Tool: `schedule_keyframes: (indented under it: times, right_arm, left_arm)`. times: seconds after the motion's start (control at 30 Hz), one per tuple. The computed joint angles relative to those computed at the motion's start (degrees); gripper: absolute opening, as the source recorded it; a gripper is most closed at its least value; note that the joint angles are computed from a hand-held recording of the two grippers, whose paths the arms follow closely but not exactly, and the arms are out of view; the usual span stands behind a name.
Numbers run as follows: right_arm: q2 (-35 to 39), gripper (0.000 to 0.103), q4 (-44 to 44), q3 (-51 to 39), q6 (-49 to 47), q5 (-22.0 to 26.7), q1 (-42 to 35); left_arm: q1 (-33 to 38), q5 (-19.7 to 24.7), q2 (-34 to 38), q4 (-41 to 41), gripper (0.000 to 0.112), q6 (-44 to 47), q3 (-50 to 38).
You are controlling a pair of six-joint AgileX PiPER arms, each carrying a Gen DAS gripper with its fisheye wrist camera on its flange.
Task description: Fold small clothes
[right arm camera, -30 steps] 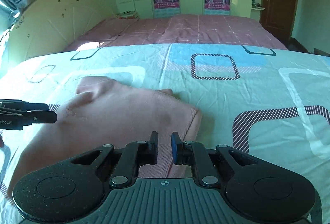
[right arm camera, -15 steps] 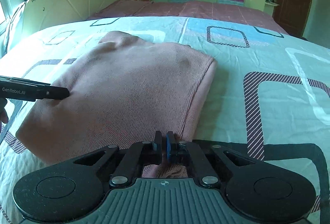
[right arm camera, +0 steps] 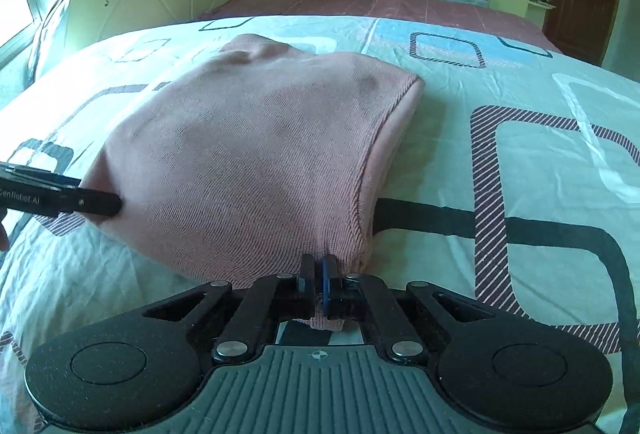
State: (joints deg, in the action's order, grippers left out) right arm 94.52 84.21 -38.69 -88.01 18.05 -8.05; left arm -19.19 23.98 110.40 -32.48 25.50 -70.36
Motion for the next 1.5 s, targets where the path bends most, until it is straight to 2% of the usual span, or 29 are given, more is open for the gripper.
schedule_keyframes:
  times: [0.1,0.13,0.17,0.23,0.3,0.4,0.43,0.47,0.5,0.53,0.6,0.67,0.7,0.73,0.77,0.8,0.83,0.9,1.0,1.07,1.13,1.37,1.5]
  right_arm:
    - [-2.3,0.000,2.2,0.3,-0.4,8.9,-6.4]
    - [-1.7,0.001,1.7,-0.9,1.5,12.0,-9.1]
    - [-0.4,0.007,0.8,-2.6,4.3,13.7,-10.8]
    - [2.7,0.068,2.6,-5.4,6.1,16.4,-13.9]
    - [6.4,0.071,2.9,-8.7,7.0,19.9,-16.2]
    - [12.6,0.071,-1.6,-15.5,13.6,23.5,-17.6]
    - [14.5,0.071,-2.7,-17.5,15.4,25.3,-18.3]
    - [15.7,0.071,-3.2,-18.8,16.4,26.1,-18.6]
    - [16.3,0.071,-3.5,-19.5,16.8,26.3,-18.7]
    - [16.6,0.071,-3.5,-19.8,16.6,27.0,-19.1]
    - [16.8,0.071,-3.3,-19.9,15.3,28.8,-19.8]
    - [17.0,0.071,-3.1,-19.7,14.0,29.9,-20.3]
    - [17.4,0.071,-3.1,-19.9,13.8,30.7,-20.6]
    - [17.8,0.071,-3.1,-20.2,13.7,31.2,-20.7]
    - [18.4,0.071,-2.7,-20.4,13.3,31.4,-20.7]
    - [18.8,0.071,-2.7,-20.7,13.5,31.5,-20.7]
    - [19.8,0.071,-2.7,-21.7,13.8,31.8,-20.5]
    - [21.3,0.071,-3.5,-23.2,14.8,32.7,-20.4]
    - [23.3,0.071,-4.7,-25.1,16.2,34.1,-20.1]
    - [25.1,0.071,-6.7,-27.0,18.5,35.4,-20.1]
    - [26.9,0.071,-7.5,-28.6,19.9,37.6,-20.6]
    - [34.6,0.070,-10.2,-39.0,31.8,46.8,-22.0]
    - [34.9,0.070,-10.4,-41.1,32.5,45.4,-19.4]
  left_arm:
    - [1.0,-3.1,-3.3,-8.0,0.066,8.3,2.7]
    - [1.4,-4.1,-3.7,-9.9,0.072,10.0,2.8]
    - [1.6,-5.0,-3.5,-9.7,0.077,9.3,2.3]
    - [1.8,-6.1,-2.1,-6.3,0.078,4.9,-0.3]
    - [1.9,-6.6,0.1,-4.8,0.079,1.4,-3.0]
    - [2.0,-2.4,3.4,1.6,0.078,-6.8,-8.5]
    - [1.3,-3.5,3.4,4.7,0.075,-9.6,-8.5]
    - [0.9,-7.0,2.4,5.9,0.074,-10.2,-6.5]
    - [1.1,-9.0,1.7,4.7,0.062,-8.9,-5.2]
    - [1.7,-10.0,0.6,1.3,0.000,-6.3,-4.0]
    - [3.8,-11.2,-1.4,-10.0,0.000,2.3,-1.8]
    - [5.1,-10.3,-1.7,-16.5,0.000,10.6,-1.4]
    - [5.8,-8.1,-1.4,-18.1,0.004,12.5,-2.3]
    - [6.3,-6.3,-0.8,-18.5,0.043,12.1,-3.3]
    - [6.0,-6.8,-0.4,-16.9,0.100,9.4,-3.6]
    - [5.0,-9.1,-0.4,-13.3,0.092,5.0,-3.5]
    - [4.4,-9.2,0.8,-10.5,0.101,2.8,-4.7]
    - [4.8,-4.6,4.1,-10.5,0.102,3.3,-9.2]
    - [6.3,5.3,9.8,-15.2,0.099,8.0,-16.4]
    - [6.3,11.8,14.8,-12.2,0.089,5.7,-23.3]
    - [5.9,15.7,18.7,-8.7,0.084,3.0,-28.9]
    - [5.9,22.6,25.4,-7.0,0.089,-0.6,-39.7]
    - [5.3,25.5,28.0,-6.2,0.087,-2.5,-45.0]
